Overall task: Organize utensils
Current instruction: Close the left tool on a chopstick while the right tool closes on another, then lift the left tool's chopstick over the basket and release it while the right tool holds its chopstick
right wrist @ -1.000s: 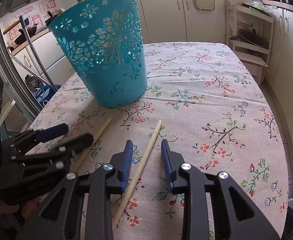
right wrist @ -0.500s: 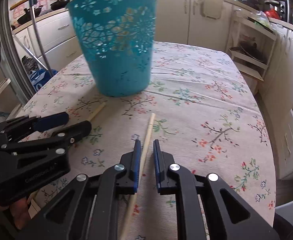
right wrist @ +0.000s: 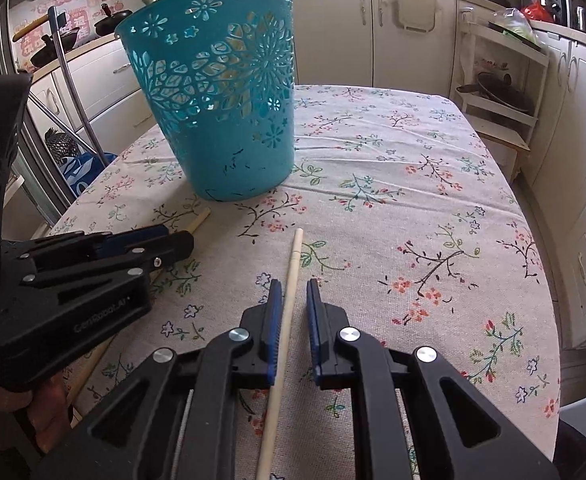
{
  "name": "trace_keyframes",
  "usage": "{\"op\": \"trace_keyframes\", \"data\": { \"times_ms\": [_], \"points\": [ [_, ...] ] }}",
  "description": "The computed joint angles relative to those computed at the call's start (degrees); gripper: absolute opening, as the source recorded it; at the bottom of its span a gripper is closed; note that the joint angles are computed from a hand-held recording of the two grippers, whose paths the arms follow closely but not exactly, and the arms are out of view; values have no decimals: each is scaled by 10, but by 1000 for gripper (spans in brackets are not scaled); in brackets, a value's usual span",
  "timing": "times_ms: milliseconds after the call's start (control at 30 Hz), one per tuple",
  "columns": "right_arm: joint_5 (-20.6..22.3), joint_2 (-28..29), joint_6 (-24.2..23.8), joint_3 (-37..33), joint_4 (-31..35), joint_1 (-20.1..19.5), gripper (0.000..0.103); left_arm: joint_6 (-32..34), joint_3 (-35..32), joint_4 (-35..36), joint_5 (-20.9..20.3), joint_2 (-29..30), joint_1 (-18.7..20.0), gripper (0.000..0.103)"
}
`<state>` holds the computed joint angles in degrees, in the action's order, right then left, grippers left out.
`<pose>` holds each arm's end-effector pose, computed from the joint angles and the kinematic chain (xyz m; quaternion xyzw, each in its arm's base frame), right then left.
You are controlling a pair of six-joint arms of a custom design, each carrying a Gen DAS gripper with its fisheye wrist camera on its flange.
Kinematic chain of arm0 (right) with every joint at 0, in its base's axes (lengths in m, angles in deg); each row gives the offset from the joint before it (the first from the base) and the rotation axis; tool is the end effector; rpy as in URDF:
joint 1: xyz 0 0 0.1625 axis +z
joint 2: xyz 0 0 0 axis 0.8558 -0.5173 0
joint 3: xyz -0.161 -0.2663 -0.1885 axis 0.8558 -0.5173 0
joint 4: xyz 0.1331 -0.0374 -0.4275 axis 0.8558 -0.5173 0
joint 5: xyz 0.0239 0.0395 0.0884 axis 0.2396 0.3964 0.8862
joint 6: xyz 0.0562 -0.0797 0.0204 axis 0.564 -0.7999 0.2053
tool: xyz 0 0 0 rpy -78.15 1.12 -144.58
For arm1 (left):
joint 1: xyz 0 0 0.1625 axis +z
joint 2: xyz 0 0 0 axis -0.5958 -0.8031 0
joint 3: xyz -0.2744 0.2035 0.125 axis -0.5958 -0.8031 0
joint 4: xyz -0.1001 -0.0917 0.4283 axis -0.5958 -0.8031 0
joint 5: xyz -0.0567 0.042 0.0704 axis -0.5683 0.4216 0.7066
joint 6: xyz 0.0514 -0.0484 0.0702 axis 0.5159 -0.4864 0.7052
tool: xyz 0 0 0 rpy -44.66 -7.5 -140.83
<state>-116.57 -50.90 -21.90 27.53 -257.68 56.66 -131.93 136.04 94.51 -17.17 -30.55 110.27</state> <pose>0.3043 -0.5127 -0.1067 0.0103 -0.8577 0.3945 0.3297 -0.0005 -0.6095 0.1788 0.3601 0.8893 -0.1835 0.2142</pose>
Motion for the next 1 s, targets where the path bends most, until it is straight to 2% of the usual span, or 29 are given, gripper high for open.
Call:
{"op": "trace_keyframes", "data": {
  "times_ms": [133,267,433,733,967,1000],
  "points": [
    [17,-2,-1,2,0,-1,12,-25,19,-25,-4,-22,6,12],
    [21,0,3,-2,5,-1,12,-44,4,-1,-3,-14,10,14],
    [25,-2,14,-1,5,-3,12,-48,-9,22,8,-6,11,32],
    [16,4,4,-9,6,-3,13,-42,-16,29,11,4,8,42],
    [-7,17,-11,-30,21,3,14,-20,-25,27,6,12,7,44],
    [-12,20,-16,-34,25,4,14,-11,-25,24,3,13,5,39]
  ]
}}
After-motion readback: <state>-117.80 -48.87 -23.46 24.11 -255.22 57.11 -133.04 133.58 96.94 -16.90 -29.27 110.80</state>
